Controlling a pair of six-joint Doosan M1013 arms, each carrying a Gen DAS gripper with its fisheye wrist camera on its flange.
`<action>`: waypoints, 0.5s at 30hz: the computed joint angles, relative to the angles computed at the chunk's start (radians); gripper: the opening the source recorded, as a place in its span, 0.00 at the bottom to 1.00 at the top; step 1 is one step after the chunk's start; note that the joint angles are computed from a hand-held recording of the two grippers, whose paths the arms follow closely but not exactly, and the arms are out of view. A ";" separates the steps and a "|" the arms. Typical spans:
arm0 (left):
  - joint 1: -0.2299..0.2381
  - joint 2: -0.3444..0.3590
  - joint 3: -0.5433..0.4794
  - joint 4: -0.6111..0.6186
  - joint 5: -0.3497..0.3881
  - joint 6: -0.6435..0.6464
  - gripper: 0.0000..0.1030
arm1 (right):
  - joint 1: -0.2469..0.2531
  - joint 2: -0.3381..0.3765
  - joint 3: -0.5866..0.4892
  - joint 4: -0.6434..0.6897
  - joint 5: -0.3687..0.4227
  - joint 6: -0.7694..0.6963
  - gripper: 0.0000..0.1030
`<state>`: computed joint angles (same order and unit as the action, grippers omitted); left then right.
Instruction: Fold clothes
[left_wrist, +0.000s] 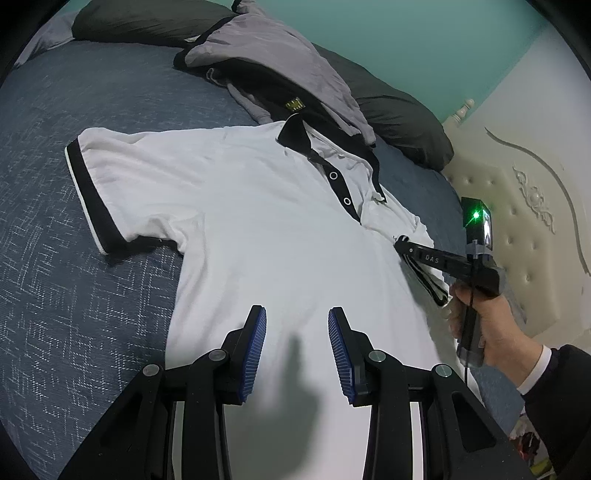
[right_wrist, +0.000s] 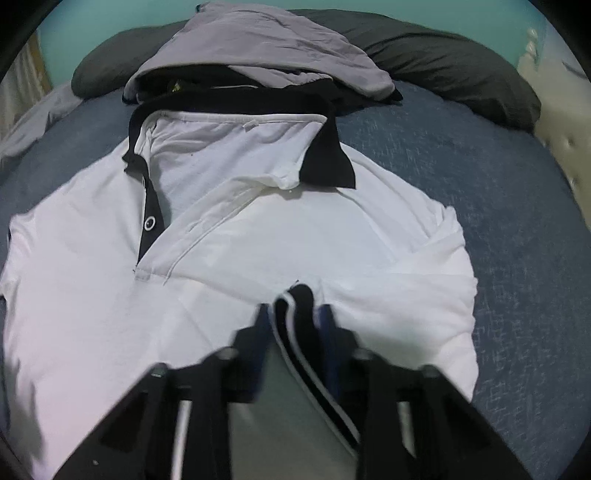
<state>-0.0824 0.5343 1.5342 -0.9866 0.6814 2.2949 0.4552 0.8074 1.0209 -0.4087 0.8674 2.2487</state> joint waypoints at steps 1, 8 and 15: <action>0.001 0.000 0.000 0.000 0.000 -0.001 0.37 | 0.002 0.000 -0.001 -0.010 -0.004 -0.002 0.14; -0.003 0.004 -0.004 0.012 0.002 -0.007 0.37 | 0.009 0.001 -0.004 -0.002 -0.020 -0.046 0.09; -0.006 0.006 -0.005 0.025 0.004 -0.015 0.37 | -0.010 -0.019 0.022 0.122 -0.069 -0.106 0.15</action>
<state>-0.0883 0.5408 1.5289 -0.9618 0.6851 2.2799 0.4452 0.7881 1.0430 -0.2872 0.7985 2.1429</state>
